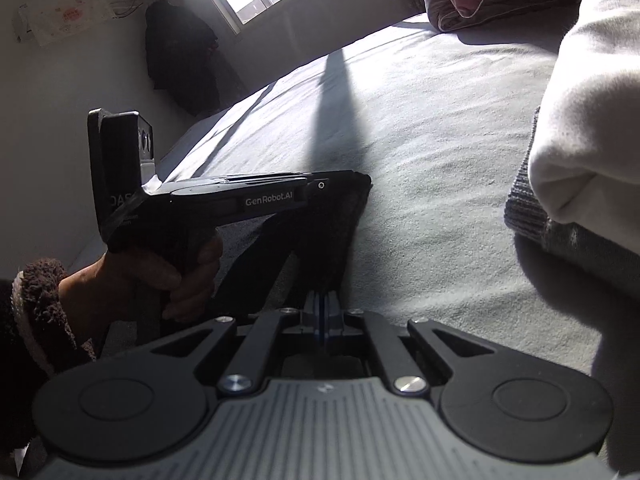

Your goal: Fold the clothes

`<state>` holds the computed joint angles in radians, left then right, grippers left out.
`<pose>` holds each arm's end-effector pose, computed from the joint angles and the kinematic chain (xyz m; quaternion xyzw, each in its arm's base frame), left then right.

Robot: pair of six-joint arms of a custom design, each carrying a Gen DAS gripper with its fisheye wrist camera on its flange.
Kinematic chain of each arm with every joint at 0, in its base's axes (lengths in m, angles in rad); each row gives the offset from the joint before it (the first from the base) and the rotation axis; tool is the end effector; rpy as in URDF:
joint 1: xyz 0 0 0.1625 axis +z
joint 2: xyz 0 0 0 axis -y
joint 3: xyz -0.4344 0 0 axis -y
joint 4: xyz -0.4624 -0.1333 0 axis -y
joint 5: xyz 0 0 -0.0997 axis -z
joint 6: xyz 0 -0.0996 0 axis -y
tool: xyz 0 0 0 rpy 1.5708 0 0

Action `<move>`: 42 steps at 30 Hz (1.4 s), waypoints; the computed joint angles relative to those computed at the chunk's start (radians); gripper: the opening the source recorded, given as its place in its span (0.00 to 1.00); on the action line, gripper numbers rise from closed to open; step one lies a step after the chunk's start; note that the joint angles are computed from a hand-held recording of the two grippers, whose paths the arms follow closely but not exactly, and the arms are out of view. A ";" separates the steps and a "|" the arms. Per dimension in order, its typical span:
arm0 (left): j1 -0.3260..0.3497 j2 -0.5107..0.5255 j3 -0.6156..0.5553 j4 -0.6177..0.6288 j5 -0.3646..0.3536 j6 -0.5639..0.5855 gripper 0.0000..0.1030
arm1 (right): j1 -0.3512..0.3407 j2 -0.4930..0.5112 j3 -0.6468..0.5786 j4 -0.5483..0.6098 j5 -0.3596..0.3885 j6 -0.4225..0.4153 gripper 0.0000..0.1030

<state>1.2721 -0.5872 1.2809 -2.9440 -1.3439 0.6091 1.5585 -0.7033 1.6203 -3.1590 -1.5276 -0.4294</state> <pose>-0.1030 -0.8636 0.0947 0.3768 0.8585 -0.3106 0.1566 0.1283 -0.7541 0.0605 0.2024 -0.9221 0.3257 0.0522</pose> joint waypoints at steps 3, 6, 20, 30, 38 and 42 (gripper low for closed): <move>-0.012 0.002 0.016 -0.036 0.032 0.039 0.01 | 0.001 0.003 0.001 -0.009 -0.001 -0.017 0.02; -0.030 0.009 0.034 -0.094 0.083 0.101 0.03 | 0.001 0.005 -0.002 -0.011 0.000 -0.024 0.03; -0.087 -0.119 0.192 -0.257 0.200 -0.144 0.61 | 0.004 -0.018 0.035 -0.047 0.002 0.035 0.27; -0.113 -0.395 0.427 -0.277 0.309 -0.221 0.76 | 0.099 -0.076 0.074 -0.053 -0.143 0.077 0.51; -0.116 -0.662 0.649 -0.205 0.377 -0.276 0.80 | 0.192 -0.114 0.151 -0.018 -0.259 0.118 0.52; -0.087 -0.798 0.741 -0.155 0.389 -0.343 0.80 | 0.219 -0.114 0.193 -0.008 -0.280 0.169 0.52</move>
<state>1.1850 -1.3848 2.0217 -3.0985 -0.9546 0.2657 1.7775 -0.8172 1.8138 -3.1673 -1.8078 -0.2602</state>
